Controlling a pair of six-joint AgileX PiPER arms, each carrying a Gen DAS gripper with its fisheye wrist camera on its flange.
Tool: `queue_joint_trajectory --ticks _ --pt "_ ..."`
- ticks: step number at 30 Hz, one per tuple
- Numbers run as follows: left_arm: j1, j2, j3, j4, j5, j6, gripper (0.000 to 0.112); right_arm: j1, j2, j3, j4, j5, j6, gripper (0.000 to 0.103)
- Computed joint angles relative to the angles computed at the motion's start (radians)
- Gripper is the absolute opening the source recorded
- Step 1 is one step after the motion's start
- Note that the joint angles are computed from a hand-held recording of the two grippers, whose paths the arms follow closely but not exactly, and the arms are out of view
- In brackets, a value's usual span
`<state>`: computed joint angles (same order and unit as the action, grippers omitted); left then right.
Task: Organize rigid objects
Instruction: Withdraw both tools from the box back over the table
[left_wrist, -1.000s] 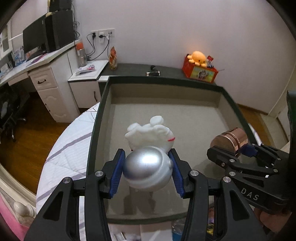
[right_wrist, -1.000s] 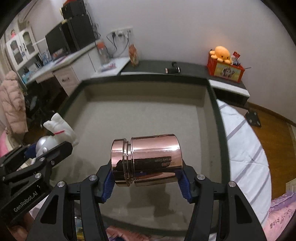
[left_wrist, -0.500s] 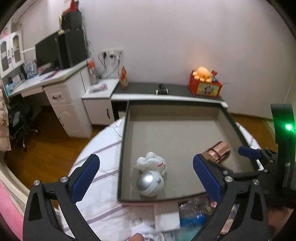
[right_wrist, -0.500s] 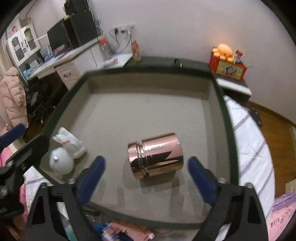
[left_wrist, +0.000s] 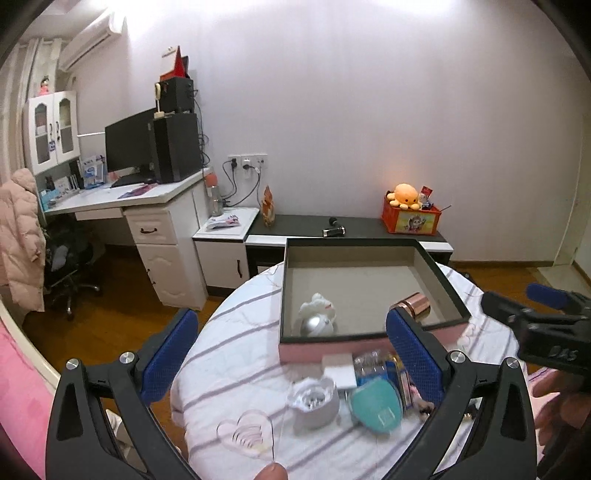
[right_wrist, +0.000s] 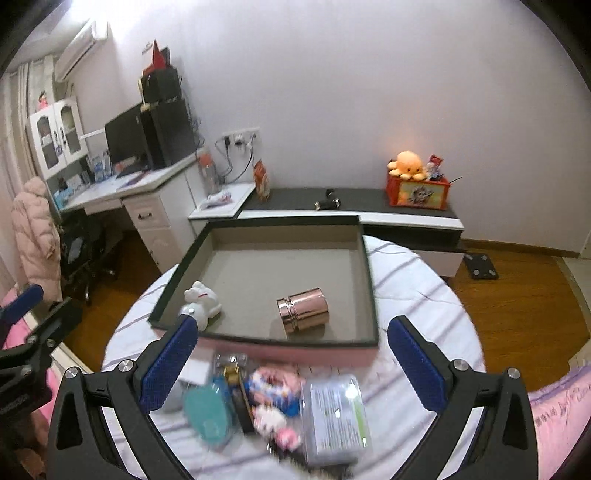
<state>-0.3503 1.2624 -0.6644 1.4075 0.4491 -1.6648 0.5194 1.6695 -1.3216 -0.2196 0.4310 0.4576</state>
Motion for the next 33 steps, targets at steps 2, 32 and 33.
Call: queue_joint_trajectory --ticks 2,32,33 --pt "-0.050 -0.053 0.030 -0.049 0.050 0.027 0.103 0.017 -0.056 0.049 -0.065 -0.005 0.081 0.103" --pt "-0.546 -0.293 0.162 -0.233 0.519 -0.037 0.103 0.259 -0.439 0.429 -0.552 0.096 0.650 0.103" --pt "-0.548 -0.296 0.162 -0.238 0.520 -0.037 0.103 0.260 -0.439 0.428 -0.551 0.098 0.650 0.103"
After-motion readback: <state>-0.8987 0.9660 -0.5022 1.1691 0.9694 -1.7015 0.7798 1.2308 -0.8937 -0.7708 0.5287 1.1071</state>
